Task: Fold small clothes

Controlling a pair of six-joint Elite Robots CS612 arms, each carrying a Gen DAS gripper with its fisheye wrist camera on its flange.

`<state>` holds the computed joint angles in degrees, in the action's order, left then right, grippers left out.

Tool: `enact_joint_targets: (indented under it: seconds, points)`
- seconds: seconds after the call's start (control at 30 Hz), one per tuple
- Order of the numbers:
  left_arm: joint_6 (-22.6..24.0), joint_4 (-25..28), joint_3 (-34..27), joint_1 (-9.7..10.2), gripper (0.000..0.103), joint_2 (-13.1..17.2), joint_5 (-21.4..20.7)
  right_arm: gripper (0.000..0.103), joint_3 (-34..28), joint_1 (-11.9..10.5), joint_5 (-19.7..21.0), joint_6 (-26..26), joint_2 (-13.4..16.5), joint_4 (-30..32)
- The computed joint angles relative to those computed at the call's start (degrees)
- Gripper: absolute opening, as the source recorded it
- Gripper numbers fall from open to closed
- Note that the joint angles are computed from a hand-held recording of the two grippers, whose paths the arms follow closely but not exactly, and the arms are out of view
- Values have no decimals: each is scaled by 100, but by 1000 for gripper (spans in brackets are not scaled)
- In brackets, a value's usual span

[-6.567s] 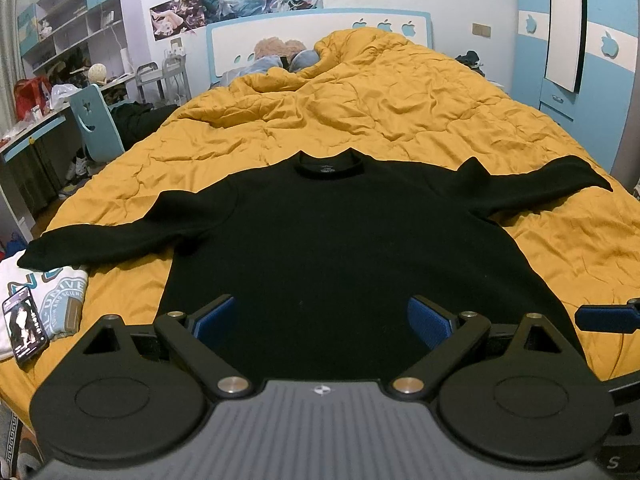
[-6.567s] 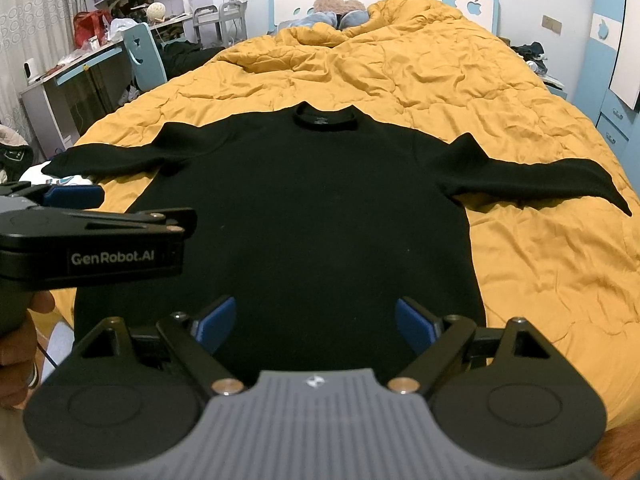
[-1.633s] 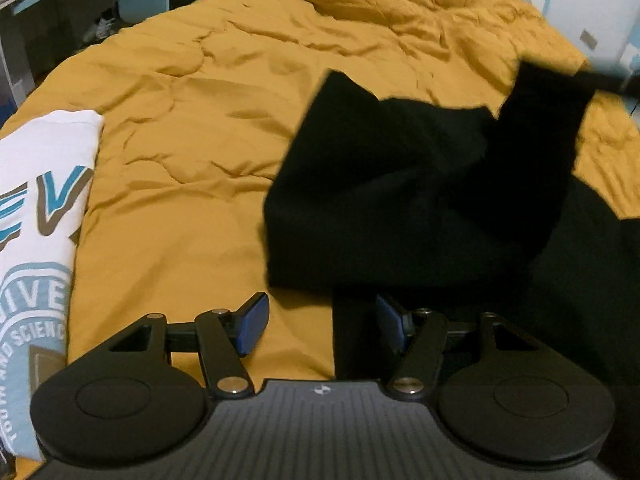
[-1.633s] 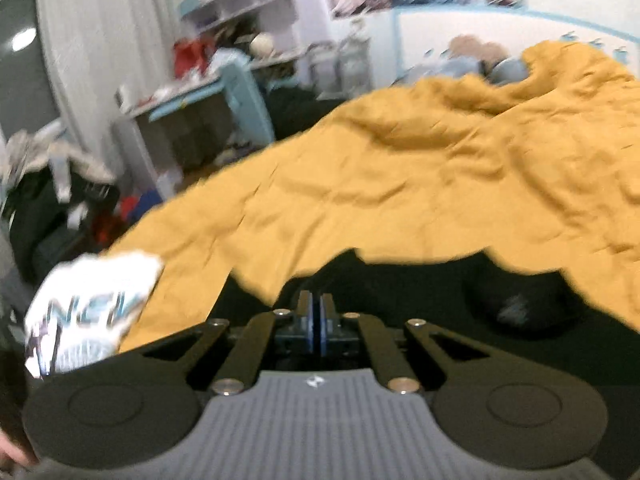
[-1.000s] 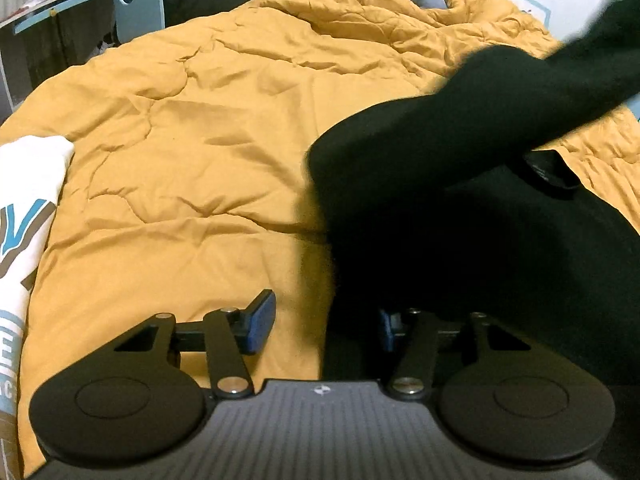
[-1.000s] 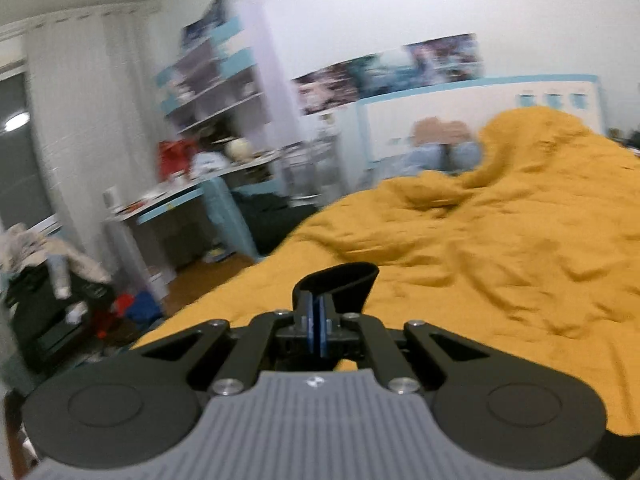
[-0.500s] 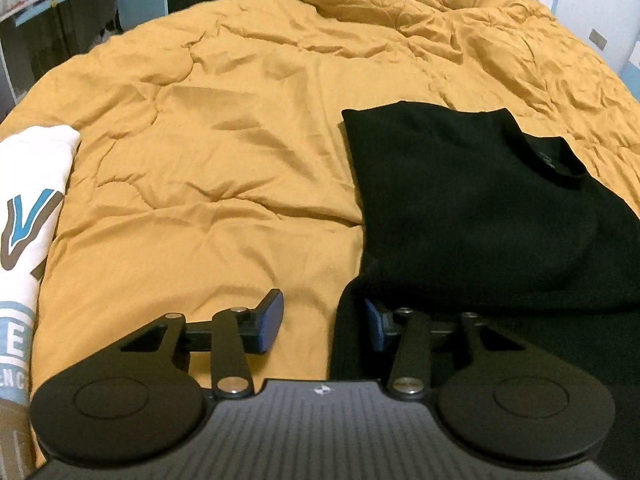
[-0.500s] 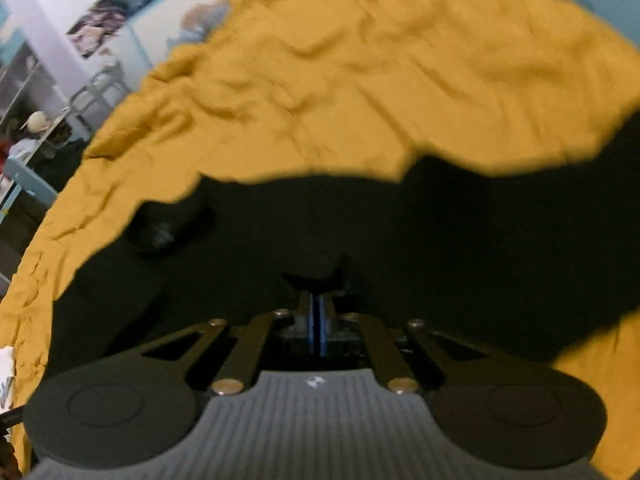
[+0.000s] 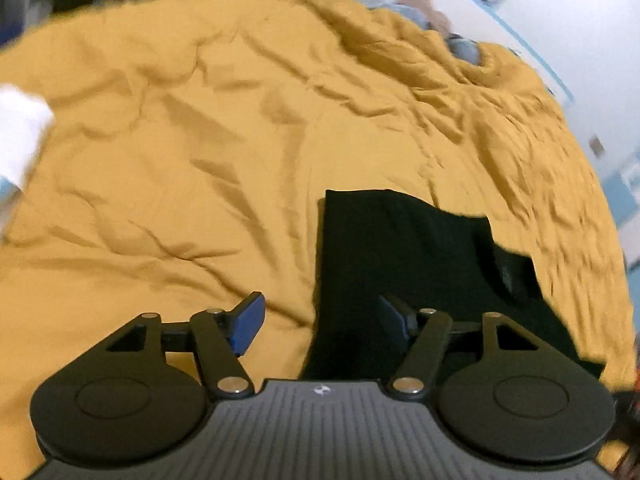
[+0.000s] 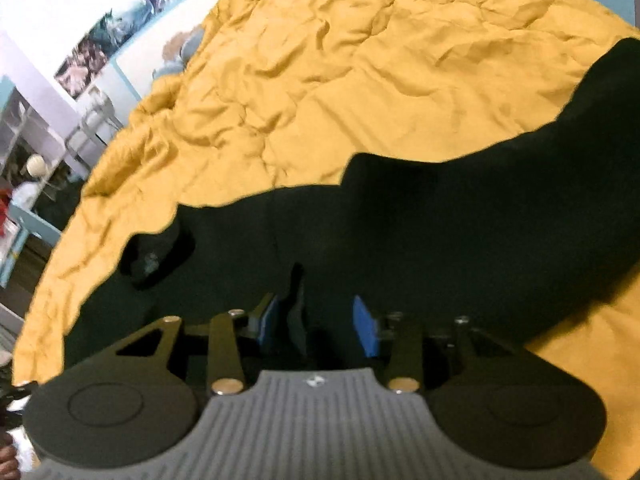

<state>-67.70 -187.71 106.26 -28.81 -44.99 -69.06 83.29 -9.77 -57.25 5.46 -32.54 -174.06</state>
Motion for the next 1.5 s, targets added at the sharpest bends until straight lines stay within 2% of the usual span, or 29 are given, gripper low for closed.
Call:
enact_joint_targets:
  seconds: [0.03, 0.1, 0.13, 0.17, 0.23, 0.27, 0.3, 0.33, 0.4, 0.53, 0.6, 0.7, 0.8, 0.9, 1.03, 1.1, 1.17, 1.27, 1.37, 1.5]
  points:
    - [-155, -55, -117, 63, 69, 114, -130, 39, -34, -3, 81, 60, 24, 33]
    - [-228, 75, -301, 92, 60, 256, -125, 39, -125, 11, 263, 165, 87, 177]
    - [-233, 242, -405, 94, 48, 313, -79, 39, -147, 19, 404, 176, 107, 229]
    - [-270, 317, -461, 84, 43, 354, -14, 39, -158, 28, 529, 140, 125, 239]
    - [-357, 191, -480, 58, 19, 421, 103, 38, -164, 75, 594, -131, 131, 334]
    - [-364, 128, -481, 47, 12, 443, 143, 28, -156, 118, 438, -303, 105, 442]
    - [-356, 137, -485, 31, 4, 448, 209, 6, -163, 170, 211, -453, 85, 540]
    - [-333, 200, -492, 0, 3, 443, 348, 3, -189, 208, 40, -554, 79, 600]
    - [-208, 208, -480, -51, 2, 424, 509, 0, -150, 205, 93, -452, 53, 389]
    - [-61, 464, -516, -110, 1, 380, 778, 0, 113, 101, 693, -297, -73, -836]
    - [-135, 722, -555, -106, 2, 367, 793, 0, 129, 142, 417, -550, -130, -665]
    - [-209, 836, -585, -89, 2, 379, 714, 0, -31, 256, -282, -987, -81, 245]
    - [-316, 1061, -546, -89, 11, 275, 664, 0, -46, 285, -880, -931, -36, 248]
    - [-197, 1163, -443, -127, 14, 128, 696, 0, 120, 169, -794, -706, -145, 32]
    - [87, 1228, -331, -248, 20, -80, 882, 6, 468, -85, -540, -663, -372, -544]
    - [319, 1600, -365, -347, 21, -174, 1069, 32, 620, -255, -426, -390, -481, -844]
    - [532, 2102, -453, -453, 21, -243, 1256, 38, 736, -461, -356, -60, -569, -1191]
    - [717, 2125, -461, -566, 25, -257, 1385, 52, 822, -780, -416, 461, -633, -1647]
    - [700, 2263, -507, -641, 25, -233, 1499, 52, 768, -1075, -479, 1089, -613, -1794]
    - [474, 2827, -644, -668, 25, -216, 1485, 52, 525, -1385, -369, 1641, -483, -1583]
